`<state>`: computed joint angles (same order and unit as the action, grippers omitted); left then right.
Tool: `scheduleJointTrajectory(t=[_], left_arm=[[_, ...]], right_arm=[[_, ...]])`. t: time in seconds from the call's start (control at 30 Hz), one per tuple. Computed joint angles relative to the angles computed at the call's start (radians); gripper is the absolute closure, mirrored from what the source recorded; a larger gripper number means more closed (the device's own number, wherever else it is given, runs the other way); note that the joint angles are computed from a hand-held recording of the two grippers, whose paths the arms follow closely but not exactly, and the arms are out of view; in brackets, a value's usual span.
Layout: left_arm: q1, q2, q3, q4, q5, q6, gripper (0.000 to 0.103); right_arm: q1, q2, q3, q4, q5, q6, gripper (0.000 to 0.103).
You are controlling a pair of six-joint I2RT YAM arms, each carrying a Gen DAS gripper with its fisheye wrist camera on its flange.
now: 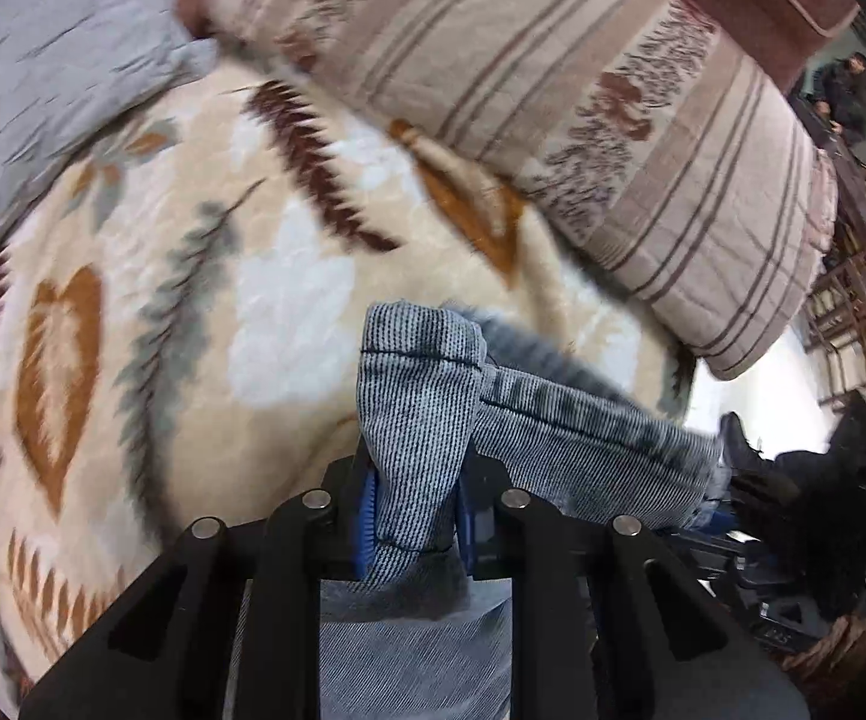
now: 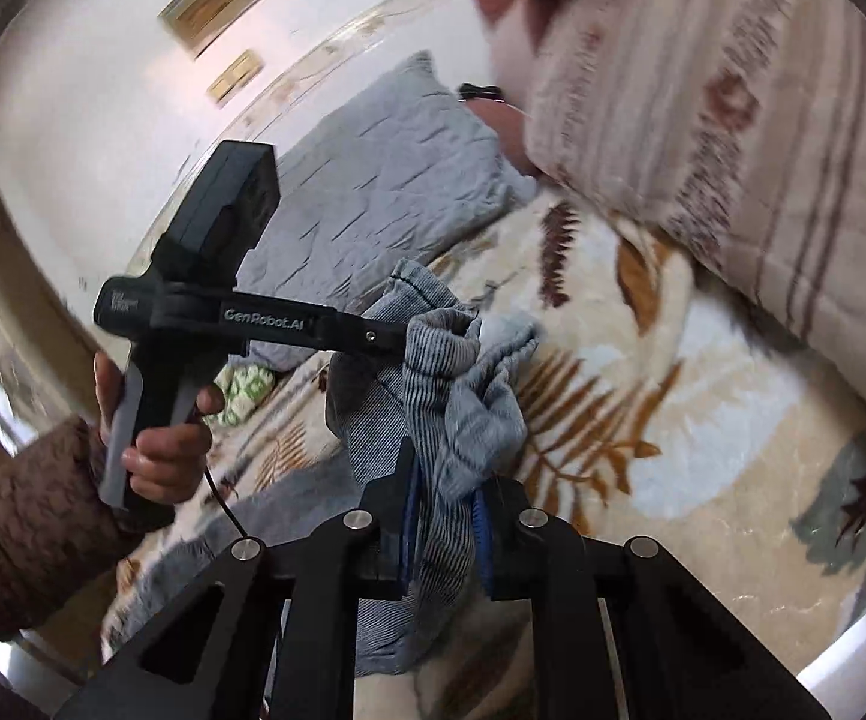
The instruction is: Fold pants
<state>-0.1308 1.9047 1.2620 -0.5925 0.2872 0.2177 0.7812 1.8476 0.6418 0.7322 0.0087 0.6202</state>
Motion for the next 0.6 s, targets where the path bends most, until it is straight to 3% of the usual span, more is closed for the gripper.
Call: scheduleJointTrajectory(t=[0.17, 0.4, 0.5, 0.6], left_arm=[[0.082, -0.068, -0.109, -0.009, -0.042, -0.011, 0.085], [0.178, -0.171, -0.236, -0.014, -0.010, -0.018, 0.085], [0.160, -0.208, -0.215, -0.044, 0.021, -0.020, 0.085], [0.062, -0.218, -0.141, -0.052, 0.039, -0.052, 0.084]], right_arm=[[0.105, -0.015, 0.061, -0.097, 0.060, -0.049, 0.089], [0.254, 0.020, 0.175, -0.227, 0.124, -0.122, 0.089], [0.266, 0.012, 0.184, -0.249, 0.135, -0.104, 0.089], [0.221, -0.042, 0.072, -0.175, 0.134, -0.009, 0.089]])
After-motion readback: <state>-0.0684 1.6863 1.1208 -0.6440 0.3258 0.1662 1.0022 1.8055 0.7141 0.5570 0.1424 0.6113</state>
